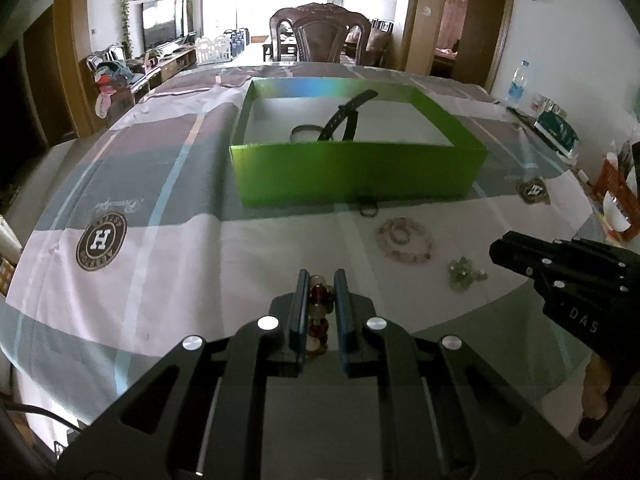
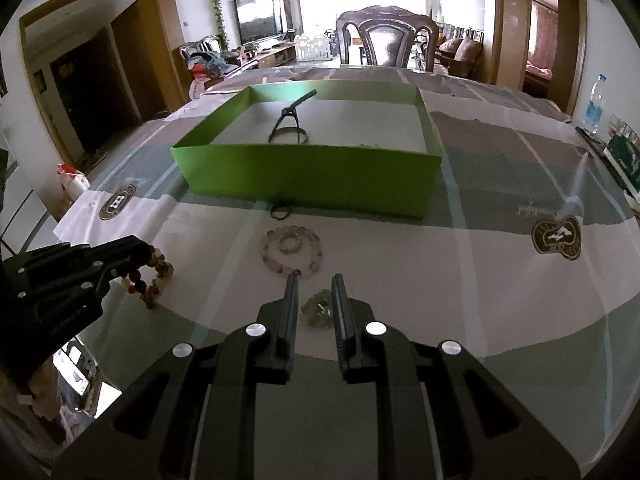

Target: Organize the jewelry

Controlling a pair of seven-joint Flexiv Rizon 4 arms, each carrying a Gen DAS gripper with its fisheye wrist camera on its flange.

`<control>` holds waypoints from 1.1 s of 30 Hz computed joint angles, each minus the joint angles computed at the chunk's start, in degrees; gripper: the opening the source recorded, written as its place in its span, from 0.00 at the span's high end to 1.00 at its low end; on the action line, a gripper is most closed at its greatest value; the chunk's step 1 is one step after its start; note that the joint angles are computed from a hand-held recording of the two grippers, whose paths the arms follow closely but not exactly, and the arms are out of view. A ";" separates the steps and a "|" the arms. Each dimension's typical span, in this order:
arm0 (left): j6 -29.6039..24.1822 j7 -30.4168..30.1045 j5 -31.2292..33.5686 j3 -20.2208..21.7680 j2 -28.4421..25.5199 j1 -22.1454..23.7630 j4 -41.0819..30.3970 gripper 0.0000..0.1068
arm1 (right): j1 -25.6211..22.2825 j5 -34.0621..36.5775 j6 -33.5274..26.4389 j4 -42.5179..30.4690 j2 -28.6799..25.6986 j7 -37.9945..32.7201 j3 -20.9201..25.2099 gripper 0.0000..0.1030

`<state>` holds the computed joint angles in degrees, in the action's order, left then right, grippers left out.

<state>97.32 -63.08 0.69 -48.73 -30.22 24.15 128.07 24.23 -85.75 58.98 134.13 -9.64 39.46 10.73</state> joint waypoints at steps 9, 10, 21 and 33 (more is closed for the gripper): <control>0.30 -1.42 -0.40 -6.74 1.90 6.33 -2.81 0.88 | -1.06 -2.95 -0.65 -2.47 3.92 -3.86 0.27 0.83; 0.03 -1.41 -0.34 -7.41 2.07 6.88 -3.12 0.88 | -1.03 -2.44 -0.97 -2.79 4.00 -4.86 0.42 0.83; -2.56 -0.53 -0.87 -8.92 0.85 8.17 -2.59 0.88 | 0.15 8.33 0.47 -2.47 -3.99 -11.61 0.04 0.46; -3.68 2.35 -4.28 -5.33 -0.52 4.27 -3.32 0.88 | 1.18 7.37 2.62 -2.22 -4.14 -11.34 -2.79 0.94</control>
<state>93.64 -60.73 -3.59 -54.06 -30.73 28.42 124.75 25.41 -78.38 61.60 131.91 -13.78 28.11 7.94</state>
